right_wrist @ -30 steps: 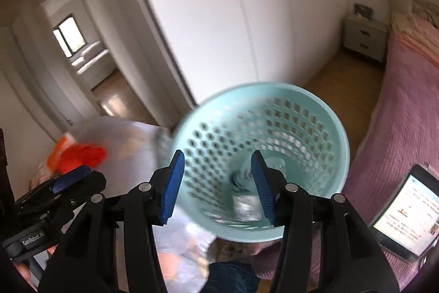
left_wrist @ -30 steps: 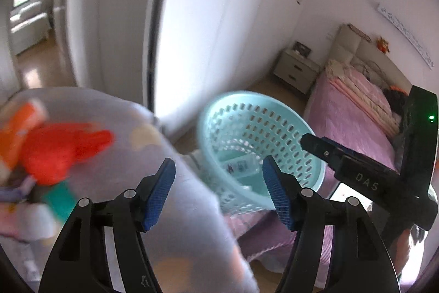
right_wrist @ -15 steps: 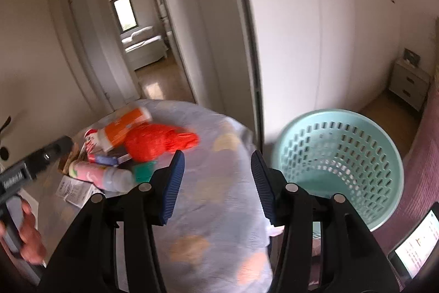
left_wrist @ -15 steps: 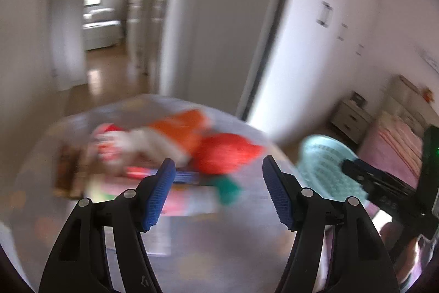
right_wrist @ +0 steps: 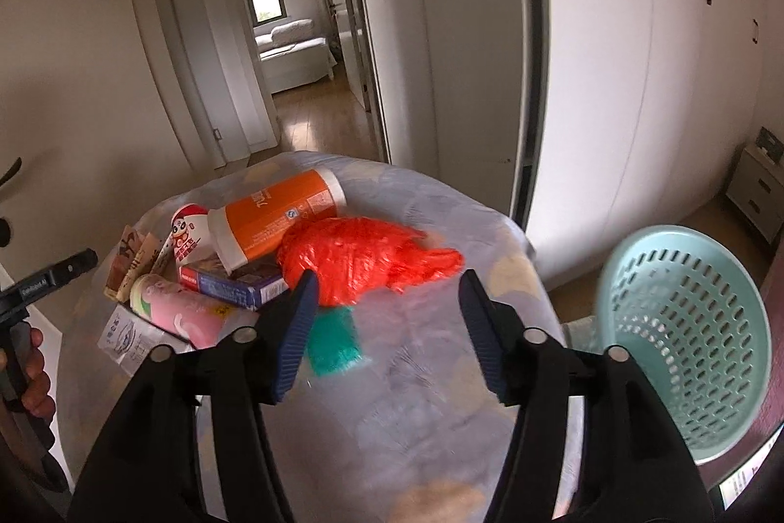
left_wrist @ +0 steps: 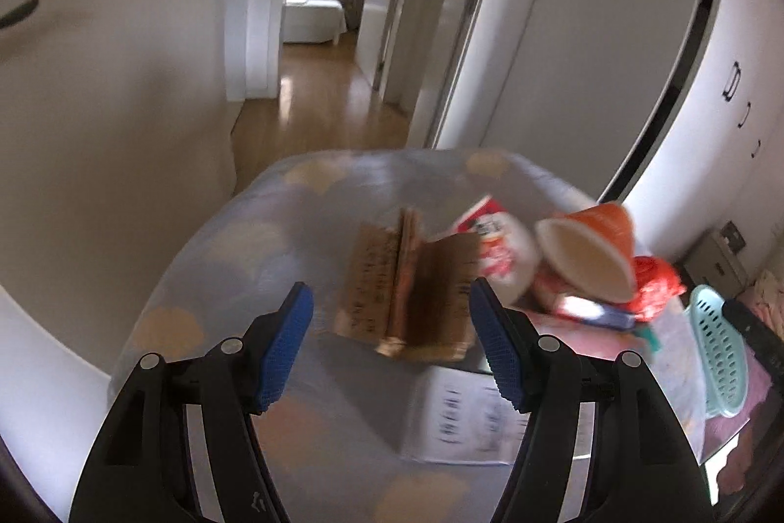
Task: Collect trash
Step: 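Grasp the red plastic bag with the right tool while the left grasps the cardboard, then lift the red bag into the blue basket with the right tool while the left drops the cardboard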
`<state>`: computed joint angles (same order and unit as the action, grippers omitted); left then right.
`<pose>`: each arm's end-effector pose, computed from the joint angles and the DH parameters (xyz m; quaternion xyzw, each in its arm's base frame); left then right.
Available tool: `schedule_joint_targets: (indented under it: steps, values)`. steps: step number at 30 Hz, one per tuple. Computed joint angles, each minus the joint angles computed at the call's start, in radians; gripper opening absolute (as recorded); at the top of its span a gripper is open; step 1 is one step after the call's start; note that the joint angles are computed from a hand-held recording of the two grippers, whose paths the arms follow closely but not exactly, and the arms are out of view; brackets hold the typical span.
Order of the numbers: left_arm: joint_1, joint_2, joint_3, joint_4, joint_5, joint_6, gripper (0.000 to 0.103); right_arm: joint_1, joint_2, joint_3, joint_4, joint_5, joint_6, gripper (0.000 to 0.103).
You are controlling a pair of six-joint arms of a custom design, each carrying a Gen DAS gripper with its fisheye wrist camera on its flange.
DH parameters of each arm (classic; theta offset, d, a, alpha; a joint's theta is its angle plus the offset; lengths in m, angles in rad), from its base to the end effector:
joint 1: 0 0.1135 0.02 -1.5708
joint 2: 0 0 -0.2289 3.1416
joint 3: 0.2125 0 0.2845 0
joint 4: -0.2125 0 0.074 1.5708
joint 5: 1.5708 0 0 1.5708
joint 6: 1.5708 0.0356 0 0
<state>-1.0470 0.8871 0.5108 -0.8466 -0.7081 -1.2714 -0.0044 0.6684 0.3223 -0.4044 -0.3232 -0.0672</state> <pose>0.1154 -0.1534 0.1496 -0.1631 0.9113 -0.0122 0.3779 0.2012 0.0104 0.1440 -0.0925 0.9027 0.1334 0.3986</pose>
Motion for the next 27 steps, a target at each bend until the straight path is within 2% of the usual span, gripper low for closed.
schedule_joint_targets:
  steps: [8, 10, 13, 15, 19, 26, 27]
  values:
    - [0.154, 0.024, -0.087, 0.211, 0.120, 0.177, 0.062, 0.122, 0.231, 0.063, 0.191, 0.111, 0.071, 0.071]
    - [0.172, 0.010, -0.114, 0.251, 0.149, 0.195, 0.051, 0.135, 0.290, 0.085, 0.217, 0.129, 0.070, 0.072]
    - [0.175, 0.015, -0.135, 0.279, 0.157, 0.205, 0.041, 0.150, 0.366, 0.109, 0.252, 0.143, 0.071, 0.073]
    - [0.162, 0.026, -0.139, 0.283, 0.142, 0.195, 0.038, 0.159, 0.416, 0.124, 0.276, 0.153, 0.074, 0.073]
    - [0.164, -0.050, -0.179, 0.279, 0.135, 0.193, 0.029, 0.174, 0.528, 0.165, 0.315, 0.144, 0.090, 0.075]
    - [0.177, -0.059, -0.206, 0.325, 0.132, 0.201, 0.029, 0.217, 0.672, 0.231, 0.347, 0.126, 0.119, 0.076]
    - [0.179, -0.042, -0.201, 0.336, 0.130, 0.206, 0.029, 0.222, 0.685, 0.234, 0.351, 0.129, 0.117, 0.070]
